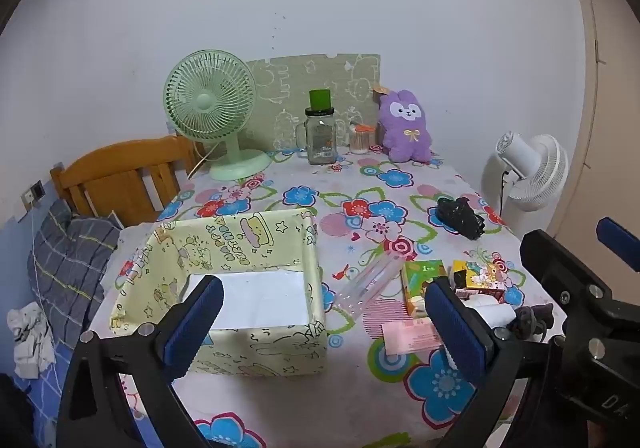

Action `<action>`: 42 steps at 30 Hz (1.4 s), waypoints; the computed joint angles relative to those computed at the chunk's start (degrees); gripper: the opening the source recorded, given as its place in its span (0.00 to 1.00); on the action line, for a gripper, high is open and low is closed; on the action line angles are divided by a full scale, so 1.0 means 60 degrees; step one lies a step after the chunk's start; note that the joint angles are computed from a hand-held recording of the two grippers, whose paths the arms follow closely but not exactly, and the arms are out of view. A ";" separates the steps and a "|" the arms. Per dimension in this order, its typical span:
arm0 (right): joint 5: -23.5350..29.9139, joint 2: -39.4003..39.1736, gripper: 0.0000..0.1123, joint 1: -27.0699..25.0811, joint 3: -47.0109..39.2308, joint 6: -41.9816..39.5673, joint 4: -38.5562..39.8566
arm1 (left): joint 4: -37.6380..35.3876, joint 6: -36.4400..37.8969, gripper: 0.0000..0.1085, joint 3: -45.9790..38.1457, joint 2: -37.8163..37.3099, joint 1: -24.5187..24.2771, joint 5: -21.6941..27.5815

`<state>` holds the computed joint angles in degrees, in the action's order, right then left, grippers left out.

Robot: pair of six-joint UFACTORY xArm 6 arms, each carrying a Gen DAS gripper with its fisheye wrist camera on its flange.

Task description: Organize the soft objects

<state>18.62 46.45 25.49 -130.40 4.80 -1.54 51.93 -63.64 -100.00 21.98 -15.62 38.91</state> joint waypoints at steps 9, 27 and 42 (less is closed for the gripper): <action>0.0351 0.0094 0.92 0.0004 -0.0241 -0.0019 0.0269 | -0.0251 0.0324 0.93 -0.0160 0.0107 -0.0061 -0.0049; 0.0075 -0.0009 0.92 0.0000 0.0019 0.0386 0.0047 | -0.0500 0.0318 0.93 -0.0072 0.0058 -0.0002 -0.0114; 0.0121 -0.0078 0.92 -0.0003 0.0136 0.0396 0.0243 | -0.0385 0.0229 0.93 -0.0096 0.0058 -0.0019 -0.0103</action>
<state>19.34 45.98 25.47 -129.59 7.18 -0.08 49.63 -62.26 -100.58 22.32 -15.74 38.29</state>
